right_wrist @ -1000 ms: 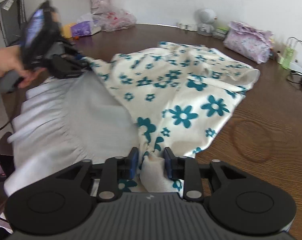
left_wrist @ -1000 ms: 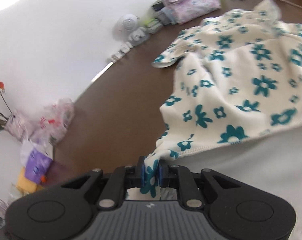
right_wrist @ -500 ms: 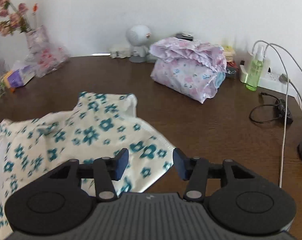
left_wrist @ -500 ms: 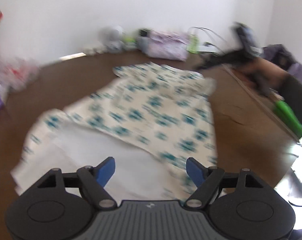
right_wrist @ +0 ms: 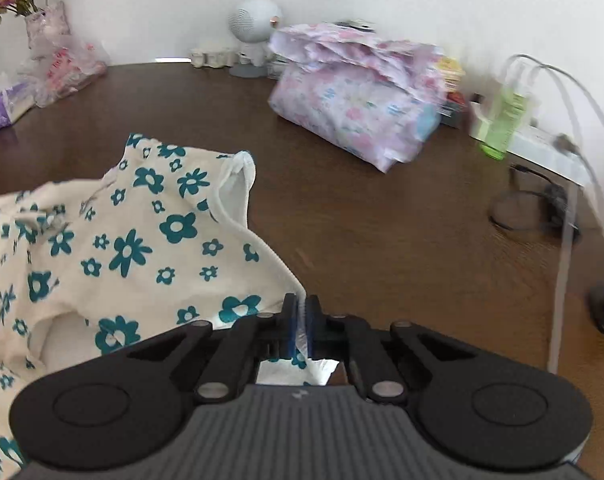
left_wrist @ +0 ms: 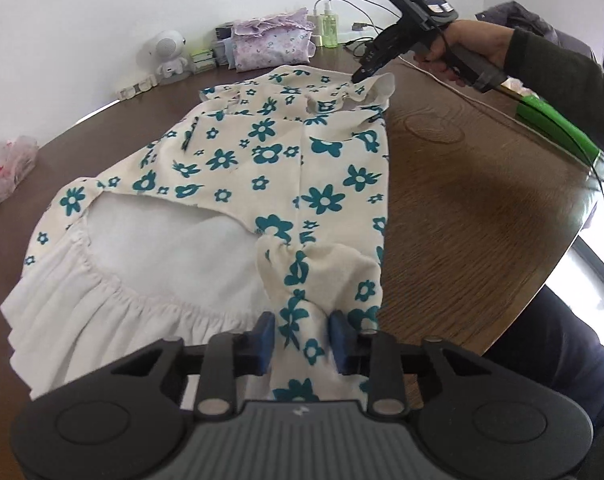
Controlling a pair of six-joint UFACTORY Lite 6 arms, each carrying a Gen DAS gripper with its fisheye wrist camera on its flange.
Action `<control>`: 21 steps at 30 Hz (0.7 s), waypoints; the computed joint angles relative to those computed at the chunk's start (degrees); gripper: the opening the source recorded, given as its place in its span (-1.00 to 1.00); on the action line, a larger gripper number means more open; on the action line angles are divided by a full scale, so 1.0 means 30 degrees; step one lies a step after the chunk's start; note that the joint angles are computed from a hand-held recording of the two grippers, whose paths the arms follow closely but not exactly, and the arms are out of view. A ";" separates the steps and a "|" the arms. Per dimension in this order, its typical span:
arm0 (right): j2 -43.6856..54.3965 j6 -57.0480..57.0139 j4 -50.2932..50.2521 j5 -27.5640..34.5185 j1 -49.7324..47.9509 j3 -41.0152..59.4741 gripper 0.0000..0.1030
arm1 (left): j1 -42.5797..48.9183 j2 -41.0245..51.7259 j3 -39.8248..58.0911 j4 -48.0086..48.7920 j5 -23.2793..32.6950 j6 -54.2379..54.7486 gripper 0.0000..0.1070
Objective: Fold clothes
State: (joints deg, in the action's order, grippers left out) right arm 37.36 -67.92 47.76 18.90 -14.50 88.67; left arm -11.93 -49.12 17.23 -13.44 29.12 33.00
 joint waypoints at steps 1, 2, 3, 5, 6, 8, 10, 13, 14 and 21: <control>-0.1189 -0.1135 0.1085 -0.0669 -0.0370 -0.1804 -0.94 | 0.1170 0.0212 0.0109 -0.0630 0.0025 0.1999 -0.58; -0.2349 -0.2843 0.2792 -0.1006 -0.0940 -0.3547 -0.94 | 0.2315 0.0478 0.0235 -0.1273 0.0004 0.3998 -0.65; -0.3453 -0.4842 0.4779 -0.1205 -0.1546 -0.5196 -0.94 | 0.3427 0.0788 0.0372 -0.1938 -0.0064 0.5996 -0.67; -0.6189 -0.8831 0.8707 -0.1596 -0.2917 -0.9076 -0.94 | 0.5734 0.1760 0.0788 -0.3643 -0.0354 0.9994 -0.67; -0.7672 -1.0830 1.0514 -0.1665 -0.3581 -1.1009 -0.94 | 0.6951 0.2544 0.1088 -0.4714 -0.0769 1.1993 -0.67; -1.0799 -1.3059 1.2296 -0.1249 -0.4892 -1.4673 -0.94 | 0.9220 0.4024 0.1822 -0.7153 -0.1106 1.5990 -0.57; -1.3884 -1.2284 1.0879 -0.0447 -0.6138 -1.7624 -0.93 | 1.1861 0.5652 0.3269 -0.9523 0.0836 1.9825 -0.45; -1.7810 -1.0339 0.7799 0.3018 -0.9153 -2.0196 -0.88 | 1.5203 0.6764 0.5407 -1.1398 0.4990 2.1634 -0.16; -1.8434 -1.0708 0.7633 0.5017 -1.0716 -2.0334 -0.84 | 1.5752 0.6777 0.5689 -1.2301 0.5774 2.1572 0.13; -1.8474 -1.2294 0.7311 1.0443 -1.1299 -1.9483 -0.16 | 0.9908 0.7091 0.4730 -1.3673 0.3029 1.9353 0.24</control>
State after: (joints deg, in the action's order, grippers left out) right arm -18.06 -104.80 69.69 50.23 -48.40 30.22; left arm 17.80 -27.85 31.42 -54.46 38.21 91.06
